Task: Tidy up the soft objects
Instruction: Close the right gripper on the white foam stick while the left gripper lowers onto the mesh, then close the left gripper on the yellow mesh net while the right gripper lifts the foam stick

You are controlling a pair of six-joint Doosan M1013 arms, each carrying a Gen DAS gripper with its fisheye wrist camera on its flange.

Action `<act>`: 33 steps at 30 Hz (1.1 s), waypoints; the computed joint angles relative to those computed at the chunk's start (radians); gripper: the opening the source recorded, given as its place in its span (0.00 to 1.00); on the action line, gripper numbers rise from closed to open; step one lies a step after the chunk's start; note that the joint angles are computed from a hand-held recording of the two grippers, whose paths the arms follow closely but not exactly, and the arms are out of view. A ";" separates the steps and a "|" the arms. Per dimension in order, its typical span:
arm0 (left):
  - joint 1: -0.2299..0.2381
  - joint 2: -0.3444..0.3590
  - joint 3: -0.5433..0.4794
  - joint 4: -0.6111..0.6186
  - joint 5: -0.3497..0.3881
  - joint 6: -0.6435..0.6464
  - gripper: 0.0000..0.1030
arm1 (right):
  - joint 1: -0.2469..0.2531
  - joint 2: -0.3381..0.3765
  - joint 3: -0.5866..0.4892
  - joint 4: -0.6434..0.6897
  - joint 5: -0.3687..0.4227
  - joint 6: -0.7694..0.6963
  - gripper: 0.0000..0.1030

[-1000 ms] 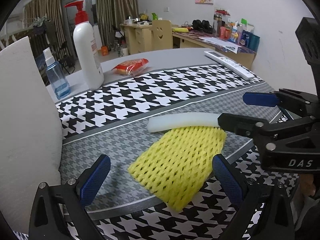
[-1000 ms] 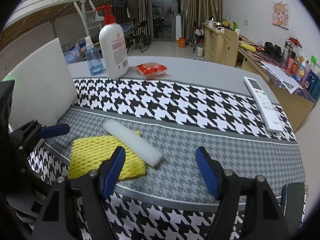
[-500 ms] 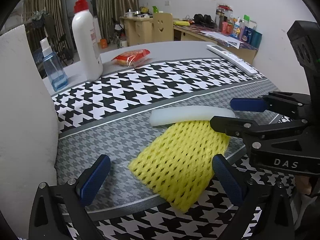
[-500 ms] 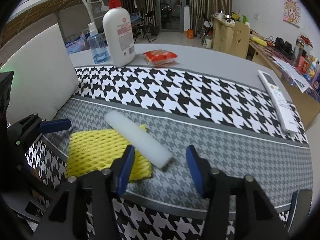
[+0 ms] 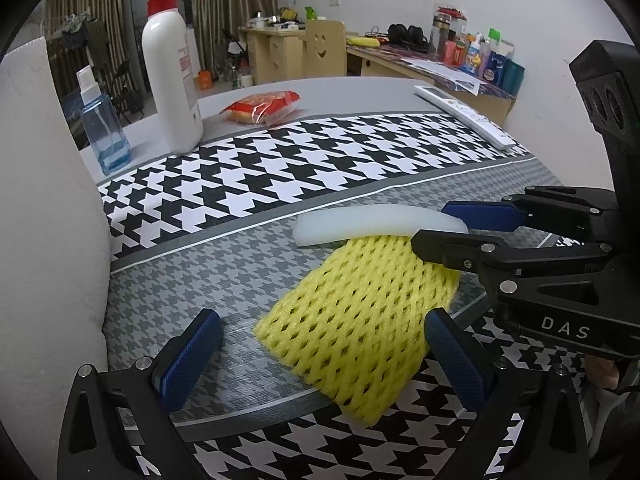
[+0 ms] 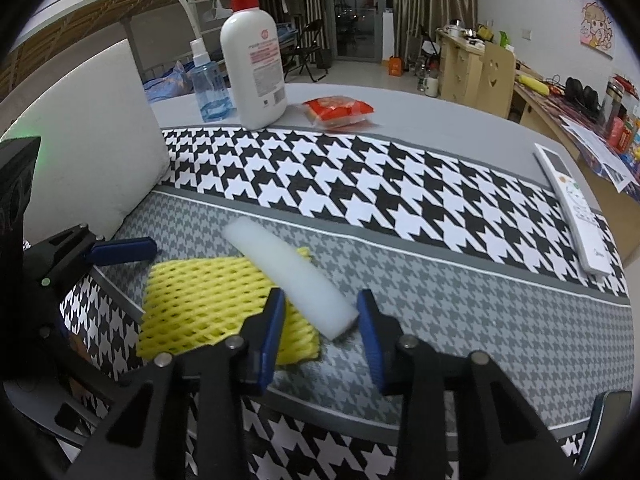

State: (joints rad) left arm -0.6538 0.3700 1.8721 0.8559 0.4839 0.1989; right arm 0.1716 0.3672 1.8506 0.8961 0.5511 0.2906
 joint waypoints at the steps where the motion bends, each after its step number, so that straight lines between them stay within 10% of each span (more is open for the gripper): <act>1: 0.000 0.000 0.000 0.001 0.000 -0.001 0.99 | -0.001 0.001 -0.001 -0.001 0.004 0.000 0.40; 11: 0.000 -0.001 0.001 -0.001 -0.001 0.001 0.99 | -0.004 0.014 -0.018 0.002 0.035 -0.004 0.40; 16: 0.001 -0.001 0.000 -0.009 -0.004 0.001 0.99 | -0.019 0.017 -0.020 0.043 0.103 -0.035 0.15; 33: 0.003 -0.002 0.005 0.019 -0.013 -0.022 0.97 | -0.047 -0.019 0.010 0.130 0.103 -0.077 0.10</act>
State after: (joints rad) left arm -0.6510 0.3682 1.8767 0.8751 0.4705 0.1772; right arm 0.1246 0.3483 1.8608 1.0258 0.6539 0.2139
